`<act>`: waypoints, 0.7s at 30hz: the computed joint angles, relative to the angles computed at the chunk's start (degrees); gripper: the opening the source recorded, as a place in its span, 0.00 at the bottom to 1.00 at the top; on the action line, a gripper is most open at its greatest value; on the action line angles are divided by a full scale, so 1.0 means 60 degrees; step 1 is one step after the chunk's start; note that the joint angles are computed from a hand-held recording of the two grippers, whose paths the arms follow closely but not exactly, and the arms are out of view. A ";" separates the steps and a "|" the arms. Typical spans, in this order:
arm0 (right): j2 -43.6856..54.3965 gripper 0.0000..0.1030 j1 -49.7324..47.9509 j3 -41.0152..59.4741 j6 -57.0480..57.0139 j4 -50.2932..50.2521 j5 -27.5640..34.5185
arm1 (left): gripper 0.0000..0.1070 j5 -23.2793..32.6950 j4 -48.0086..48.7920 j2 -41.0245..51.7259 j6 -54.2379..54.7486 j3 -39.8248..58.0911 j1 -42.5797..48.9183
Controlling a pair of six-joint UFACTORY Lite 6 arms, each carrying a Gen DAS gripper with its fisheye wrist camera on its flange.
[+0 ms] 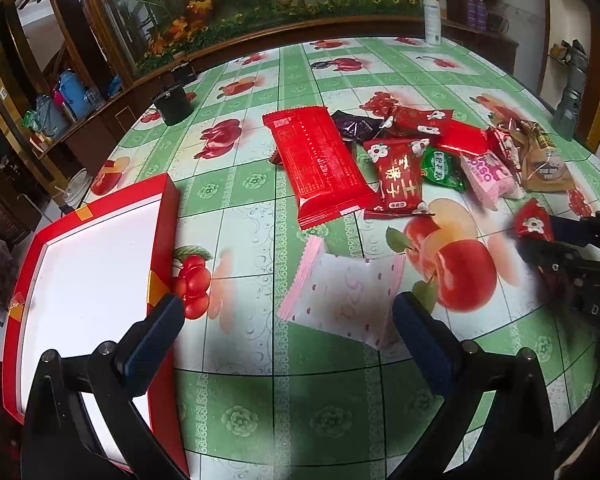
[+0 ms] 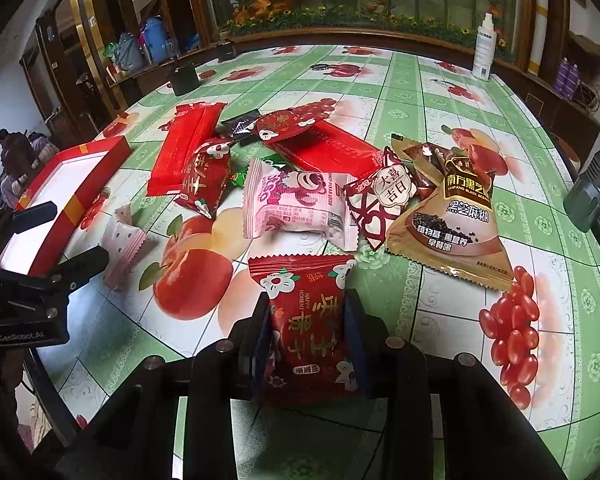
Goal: Organize snacks
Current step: 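Grasp the red candy packet with the right gripper while the left gripper approaches the white-pink packet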
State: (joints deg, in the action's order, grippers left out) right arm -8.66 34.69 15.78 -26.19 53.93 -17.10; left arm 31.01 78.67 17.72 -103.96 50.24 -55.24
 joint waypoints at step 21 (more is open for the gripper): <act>-0.0205 0.44 -0.0433 -0.0259 0.2268 -0.2594 0.0173 | 0.96 -0.1126 0.0017 0.0660 0.0324 0.0253 0.0862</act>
State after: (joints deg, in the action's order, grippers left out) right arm -9.89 32.09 14.22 -12.58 38.36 -16.06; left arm 24.25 78.78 21.68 -102.02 51.76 -50.06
